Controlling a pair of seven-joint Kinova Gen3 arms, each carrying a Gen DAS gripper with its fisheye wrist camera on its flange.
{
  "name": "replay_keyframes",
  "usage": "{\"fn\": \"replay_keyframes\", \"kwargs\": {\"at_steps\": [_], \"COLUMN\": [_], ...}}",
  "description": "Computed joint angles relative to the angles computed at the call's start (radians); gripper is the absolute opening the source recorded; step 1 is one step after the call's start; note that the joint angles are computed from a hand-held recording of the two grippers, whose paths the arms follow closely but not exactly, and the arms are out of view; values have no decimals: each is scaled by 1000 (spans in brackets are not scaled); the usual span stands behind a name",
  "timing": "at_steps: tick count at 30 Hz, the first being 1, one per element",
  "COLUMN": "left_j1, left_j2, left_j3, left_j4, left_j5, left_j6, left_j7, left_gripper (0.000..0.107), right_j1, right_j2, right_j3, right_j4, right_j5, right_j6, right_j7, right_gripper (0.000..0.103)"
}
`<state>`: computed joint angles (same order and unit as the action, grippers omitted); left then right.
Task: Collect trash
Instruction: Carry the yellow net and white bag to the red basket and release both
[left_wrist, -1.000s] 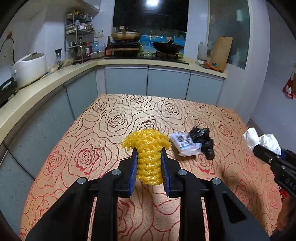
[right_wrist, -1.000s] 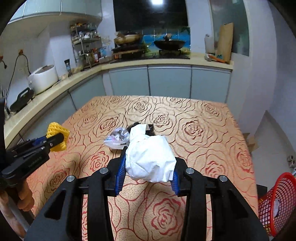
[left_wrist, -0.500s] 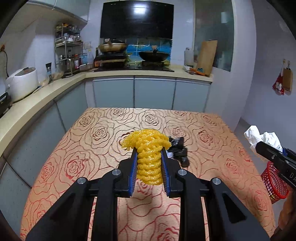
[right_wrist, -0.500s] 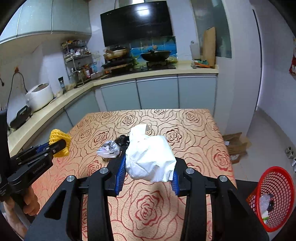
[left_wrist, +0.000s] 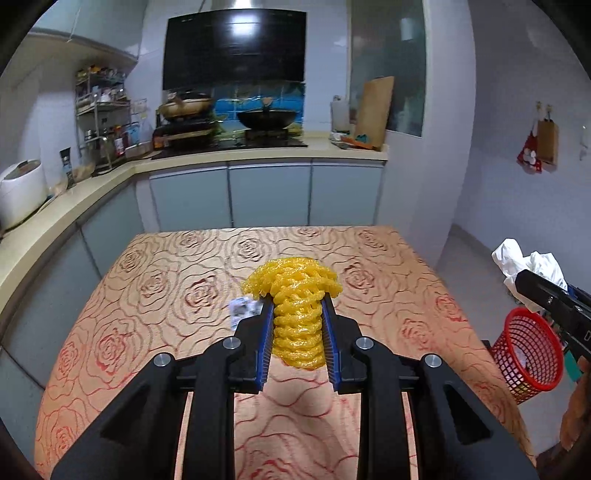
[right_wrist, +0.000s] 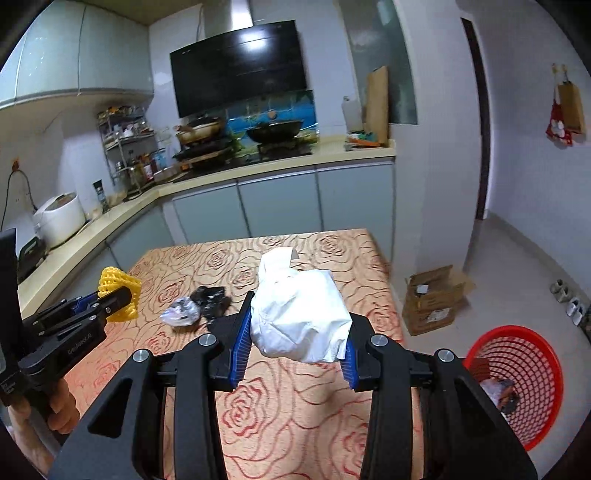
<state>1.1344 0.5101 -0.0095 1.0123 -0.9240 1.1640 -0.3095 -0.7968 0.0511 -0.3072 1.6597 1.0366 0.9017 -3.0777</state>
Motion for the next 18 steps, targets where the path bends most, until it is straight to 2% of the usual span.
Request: {"fn": "replay_keyframes", "kwargs": {"at_steps": [8,18], "left_j1": [13,42], "left_j2": [68,186], "left_j3": [-5,-43], "left_j4": [-121,-333], "left_j5": [42,162], "left_j6": [-18,-41], "left_j7": [-98,-275], "left_gripper": [23,23], "right_j1": [38,113], "right_j2": [-57,-128], "right_j3": [-19,-56], "right_j4": [59,132], "right_j5": [8,4], "right_j6": [27,63], "right_j7": [-45,-97], "right_gripper": [39,39]}}
